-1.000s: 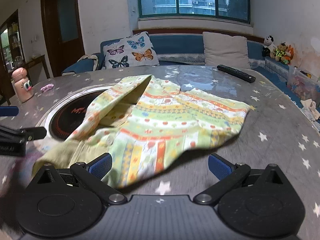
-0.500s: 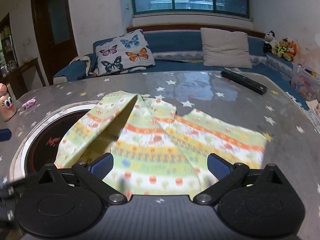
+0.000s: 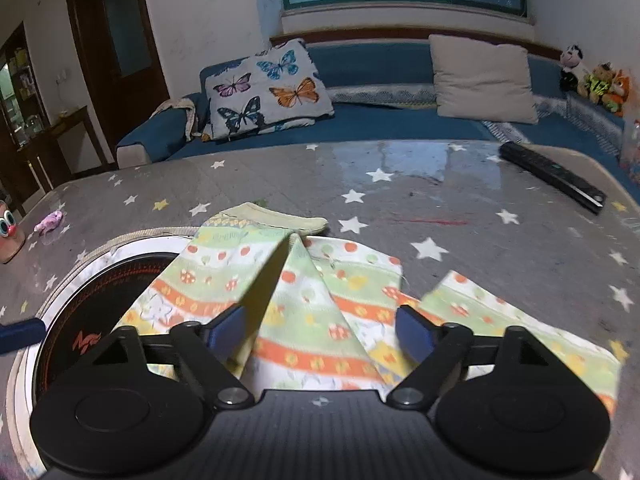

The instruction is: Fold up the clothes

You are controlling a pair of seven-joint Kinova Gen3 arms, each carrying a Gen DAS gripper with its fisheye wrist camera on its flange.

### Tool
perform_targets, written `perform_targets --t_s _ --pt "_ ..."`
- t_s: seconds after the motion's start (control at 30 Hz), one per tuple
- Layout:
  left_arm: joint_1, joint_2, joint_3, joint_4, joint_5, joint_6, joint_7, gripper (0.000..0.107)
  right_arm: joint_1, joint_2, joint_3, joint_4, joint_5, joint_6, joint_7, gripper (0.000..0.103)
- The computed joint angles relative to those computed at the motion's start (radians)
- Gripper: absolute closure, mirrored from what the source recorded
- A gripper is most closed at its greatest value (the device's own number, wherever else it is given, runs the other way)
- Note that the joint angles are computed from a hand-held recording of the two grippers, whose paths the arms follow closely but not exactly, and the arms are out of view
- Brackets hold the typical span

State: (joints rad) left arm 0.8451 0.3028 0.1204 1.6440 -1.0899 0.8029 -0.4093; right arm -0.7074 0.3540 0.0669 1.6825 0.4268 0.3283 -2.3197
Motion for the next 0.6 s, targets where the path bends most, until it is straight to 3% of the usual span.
perform_targets --t_s 0.2,0.27,0.3,0.33,0.37,0.43,0.6 --pt "-0.038 0.022 -0.008 -0.027 0.040 -0.073 -0.064 0.047 0.065 0.042 -0.054 -0.044 -0.073 0.016 0.081 0.055" --pt "-0.039 0.026 -0.019 -0.033 0.054 -0.091 -0.079 0.063 0.078 0.039 -0.063 -0.036 -0.097 0.007 0.100 0.074" --pt "-0.037 0.028 -0.024 -0.033 0.058 -0.096 -0.082 0.068 0.076 0.035 -0.058 -0.033 -0.103 0.009 0.103 0.078" --pt "-0.036 0.029 -0.029 -0.034 0.063 -0.102 -0.084 0.080 0.066 0.032 -0.047 -0.032 -0.103 0.012 0.099 0.086" --pt "-0.035 0.030 -0.034 -0.034 0.067 -0.107 -0.086 0.092 0.059 0.025 -0.039 -0.023 -0.100 0.008 0.096 0.090" --pt "-0.036 0.032 -0.038 -0.033 0.070 -0.116 -0.085 0.098 0.042 0.006 -0.019 0.001 -0.086 -0.010 0.085 0.096" --pt "0.005 -0.013 -0.065 0.021 -0.001 -0.069 0.053 0.104 -0.050 -0.059 0.079 0.081 0.005 -0.061 -0.025 0.100"
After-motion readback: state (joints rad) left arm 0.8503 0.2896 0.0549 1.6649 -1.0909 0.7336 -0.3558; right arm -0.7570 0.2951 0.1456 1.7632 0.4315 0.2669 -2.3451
